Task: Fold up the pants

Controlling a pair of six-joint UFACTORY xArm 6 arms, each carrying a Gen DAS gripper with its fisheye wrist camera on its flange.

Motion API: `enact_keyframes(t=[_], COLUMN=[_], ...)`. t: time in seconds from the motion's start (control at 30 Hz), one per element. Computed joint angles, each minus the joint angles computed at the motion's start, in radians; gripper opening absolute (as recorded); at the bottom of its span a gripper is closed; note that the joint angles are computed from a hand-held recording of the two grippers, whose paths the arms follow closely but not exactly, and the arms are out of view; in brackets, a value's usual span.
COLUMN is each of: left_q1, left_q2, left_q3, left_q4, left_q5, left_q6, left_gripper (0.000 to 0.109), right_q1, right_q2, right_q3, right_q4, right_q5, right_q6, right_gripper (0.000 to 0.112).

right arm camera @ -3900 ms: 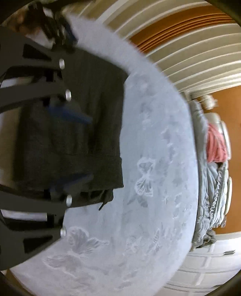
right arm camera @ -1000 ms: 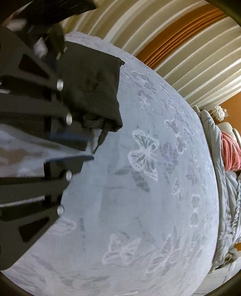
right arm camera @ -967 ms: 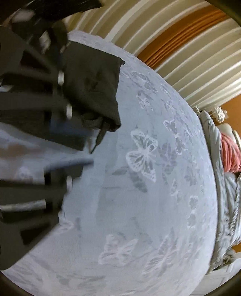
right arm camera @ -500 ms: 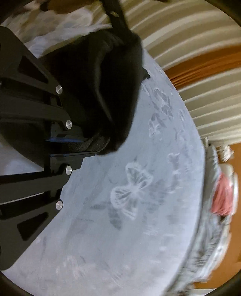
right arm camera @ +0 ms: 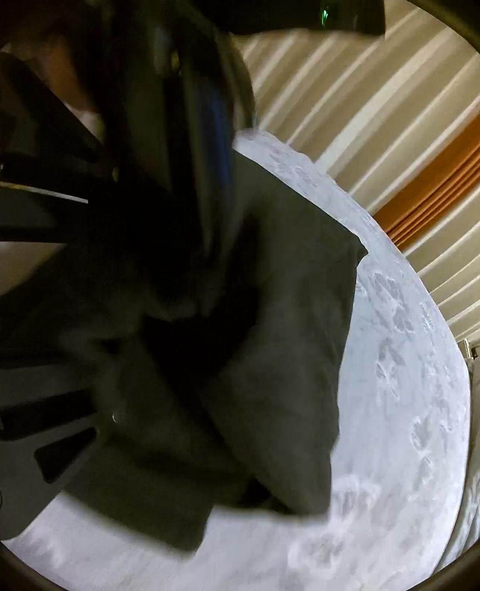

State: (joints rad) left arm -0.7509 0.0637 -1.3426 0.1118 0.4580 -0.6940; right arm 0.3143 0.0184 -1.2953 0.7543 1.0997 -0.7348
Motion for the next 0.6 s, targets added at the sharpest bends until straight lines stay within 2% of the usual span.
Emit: enact_keyframes(t=[0.03,0.07,0.1,0.13,0.17,0.2,0.23,0.27,0.3,0.33,0.4,0.43,0.57,0.6], left_q1=[-0.006,-0.011,-0.015,-0.019,-0.025,-0.029,-0.033,-0.039,-0.042,-0.044,-0.030,-0.022,0.019,0.037], left_q2=[0.005,0.008,0.014,0.022,0.032,0.029,0.016,-0.004,-0.022,-0.051,-0.146,-0.188,-0.339,-0.374], left_q3=[0.001,0.010,0.018,0.024,0.037,0.057,0.083,0.102,0.110,0.126,0.223,0.257,0.370,0.402], left_q4=[0.007,0.013,-0.016,-0.072,-0.108,-0.103,-0.056,0.032,0.079,0.149,0.264,0.273,0.376,0.377], left_q5=[0.007,0.002,-0.003,-0.006,-0.016,-0.040,-0.070,-0.076,-0.059,-0.035,-0.086,-0.083,0.012,0.032], left_q6=[0.001,-0.006,0.014,0.052,0.062,0.049,0.013,-0.054,-0.092,-0.164,-0.301,-0.312,-0.429,-0.443], left_gripper=[0.012,0.018,0.021,0.024,0.032,0.033,0.034,0.039,0.066,0.077,0.079,0.079,0.079,0.079], right_q1=[-0.019,-0.046,-0.068,-0.090,-0.125,-0.165,-0.172,-0.172,-0.163,-0.151,-0.109,-0.089,0.002,0.010], right_q2=[-0.047,-0.119,-0.181,-0.219,-0.233,-0.228,-0.223,-0.216,-0.201,-0.190,-0.171,-0.170,-0.132,-0.136], right_q3=[0.043,0.112,0.183,0.226,0.249,0.241,0.240,0.234,0.220,0.213,0.202,0.208,0.211,0.221], right_q4=[-0.009,-0.011,0.029,0.083,0.173,0.246,0.278,0.303,0.307,0.301,0.272,0.250,0.066,0.063], right_q5=[-0.019,-0.079,-0.164,-0.208,-0.209,-0.171,-0.171,-0.166,-0.160,-0.153,-0.151,-0.154,-0.233,-0.259], right_q6=[-0.008,-0.019,-0.032,-0.031,-0.031,0.000,0.005,0.015,0.033,0.049,0.074,0.084,0.249,0.260], right_gripper=[0.048,0.079,0.089,0.091,0.090,0.090,0.090,0.090,0.090,0.088,0.084,0.080,0.069,0.067])
